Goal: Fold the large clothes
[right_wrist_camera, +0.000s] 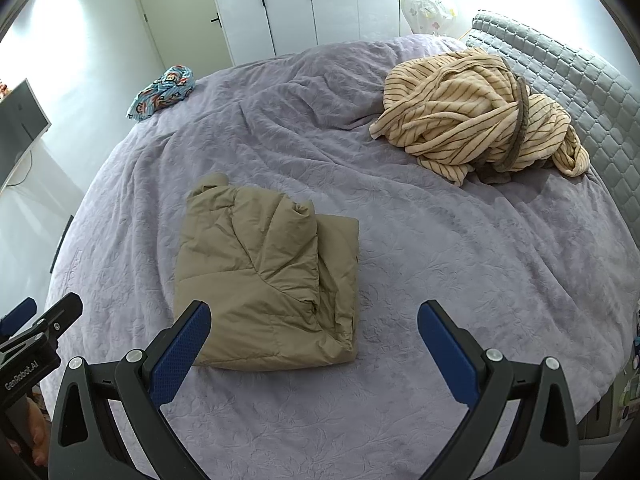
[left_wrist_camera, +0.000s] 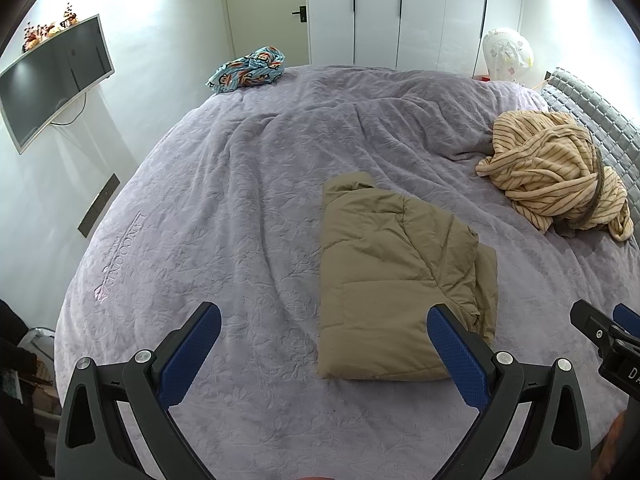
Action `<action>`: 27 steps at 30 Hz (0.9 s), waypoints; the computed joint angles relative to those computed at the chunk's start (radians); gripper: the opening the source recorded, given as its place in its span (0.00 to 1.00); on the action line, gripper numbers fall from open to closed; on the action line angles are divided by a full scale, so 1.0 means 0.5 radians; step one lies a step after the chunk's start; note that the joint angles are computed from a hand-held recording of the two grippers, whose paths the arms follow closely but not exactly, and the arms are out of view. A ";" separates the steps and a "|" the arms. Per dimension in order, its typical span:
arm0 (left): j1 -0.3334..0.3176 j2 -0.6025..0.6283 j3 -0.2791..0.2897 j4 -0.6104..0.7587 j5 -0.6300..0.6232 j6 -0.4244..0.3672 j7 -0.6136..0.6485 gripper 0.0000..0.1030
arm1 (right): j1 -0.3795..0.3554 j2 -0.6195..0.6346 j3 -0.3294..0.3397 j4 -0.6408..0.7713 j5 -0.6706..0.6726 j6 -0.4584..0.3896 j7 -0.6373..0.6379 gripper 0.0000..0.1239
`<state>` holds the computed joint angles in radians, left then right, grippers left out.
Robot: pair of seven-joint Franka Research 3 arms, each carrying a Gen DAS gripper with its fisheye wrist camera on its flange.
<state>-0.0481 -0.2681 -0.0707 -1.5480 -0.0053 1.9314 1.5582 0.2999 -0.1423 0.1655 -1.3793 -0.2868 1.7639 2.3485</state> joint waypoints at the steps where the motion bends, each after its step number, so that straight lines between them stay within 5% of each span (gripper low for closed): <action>1: 0.001 -0.002 0.000 -0.002 0.002 0.001 0.001 1.00 | -0.001 0.003 -0.004 0.006 0.005 0.001 -0.009 0.83; 27: 0.041 0.025 0.035 0.025 -0.040 0.019 0.097 1.00 | -0.005 -0.005 -0.002 -0.009 0.015 0.005 -0.003 0.83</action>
